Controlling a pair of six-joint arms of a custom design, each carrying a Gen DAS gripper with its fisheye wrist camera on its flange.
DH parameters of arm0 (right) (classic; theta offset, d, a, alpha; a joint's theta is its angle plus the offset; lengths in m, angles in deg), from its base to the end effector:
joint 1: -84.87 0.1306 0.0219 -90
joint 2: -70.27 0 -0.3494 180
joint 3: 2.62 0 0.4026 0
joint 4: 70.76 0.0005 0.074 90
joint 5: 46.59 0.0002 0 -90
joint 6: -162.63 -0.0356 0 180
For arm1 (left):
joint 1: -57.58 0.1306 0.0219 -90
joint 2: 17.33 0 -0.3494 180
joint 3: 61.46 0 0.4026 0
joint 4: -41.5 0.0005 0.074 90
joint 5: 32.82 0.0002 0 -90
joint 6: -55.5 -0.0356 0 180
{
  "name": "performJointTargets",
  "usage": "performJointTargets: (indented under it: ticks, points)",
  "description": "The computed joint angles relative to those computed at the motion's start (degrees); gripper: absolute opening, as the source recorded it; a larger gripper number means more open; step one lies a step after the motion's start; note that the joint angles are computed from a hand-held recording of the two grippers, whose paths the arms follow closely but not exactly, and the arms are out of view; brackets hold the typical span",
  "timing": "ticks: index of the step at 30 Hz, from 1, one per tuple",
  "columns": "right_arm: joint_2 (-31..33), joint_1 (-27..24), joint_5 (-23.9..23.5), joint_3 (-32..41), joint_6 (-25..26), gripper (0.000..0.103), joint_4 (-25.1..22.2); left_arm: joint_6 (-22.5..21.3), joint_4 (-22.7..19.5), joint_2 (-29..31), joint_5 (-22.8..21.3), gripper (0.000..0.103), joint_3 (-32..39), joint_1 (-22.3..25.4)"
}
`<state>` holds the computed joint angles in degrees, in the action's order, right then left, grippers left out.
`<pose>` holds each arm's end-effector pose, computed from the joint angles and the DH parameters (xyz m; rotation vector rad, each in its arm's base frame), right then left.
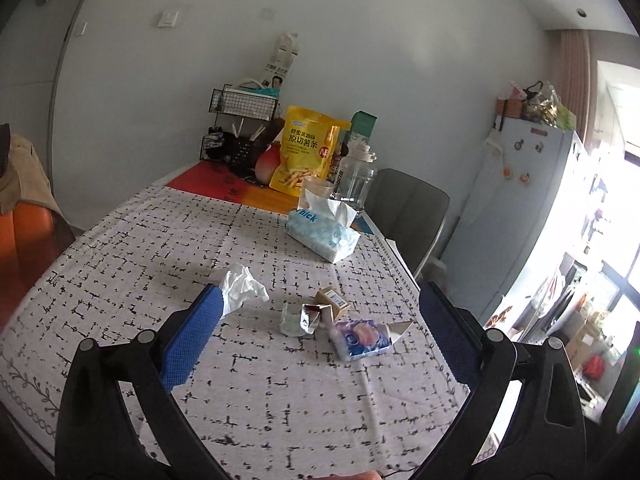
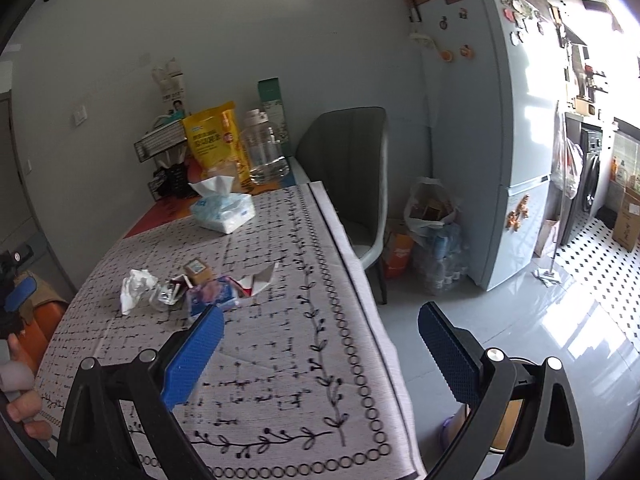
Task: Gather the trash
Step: 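Move both grippers back over the table toward the remaining trash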
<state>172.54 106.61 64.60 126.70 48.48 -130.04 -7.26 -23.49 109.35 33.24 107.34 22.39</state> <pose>0.5115 0.1896 0.5978 0.2585 2.0764 0.0891 0.5207 -0.3501 0.6392 -0.1369 1.9419 -0.3134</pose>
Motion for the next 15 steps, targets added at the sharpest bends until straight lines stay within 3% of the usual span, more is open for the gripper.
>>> performJointTargets:
  ticks: [5, 11, 15]
  points:
    - [0.74, 1.23, -1.31, 0.7, 1.41, 0.095, 1.37, -1.75, 4.91, -6.55, 2.78, 0.097, -11.6, 0.76]
    - [1.26, 1.78, -4.74, 0.28, 2.37, 0.095, 2.26, -2.77, -1.23, -6.55, 3.99, 0.097, -12.16, 2.7]
    - [1.31, 1.49, -6.39, -0.43, 1.83, 0.095, 2.51, -1.12, 0.17, -10.64, 4.25, 0.097, -19.48, 4.36]
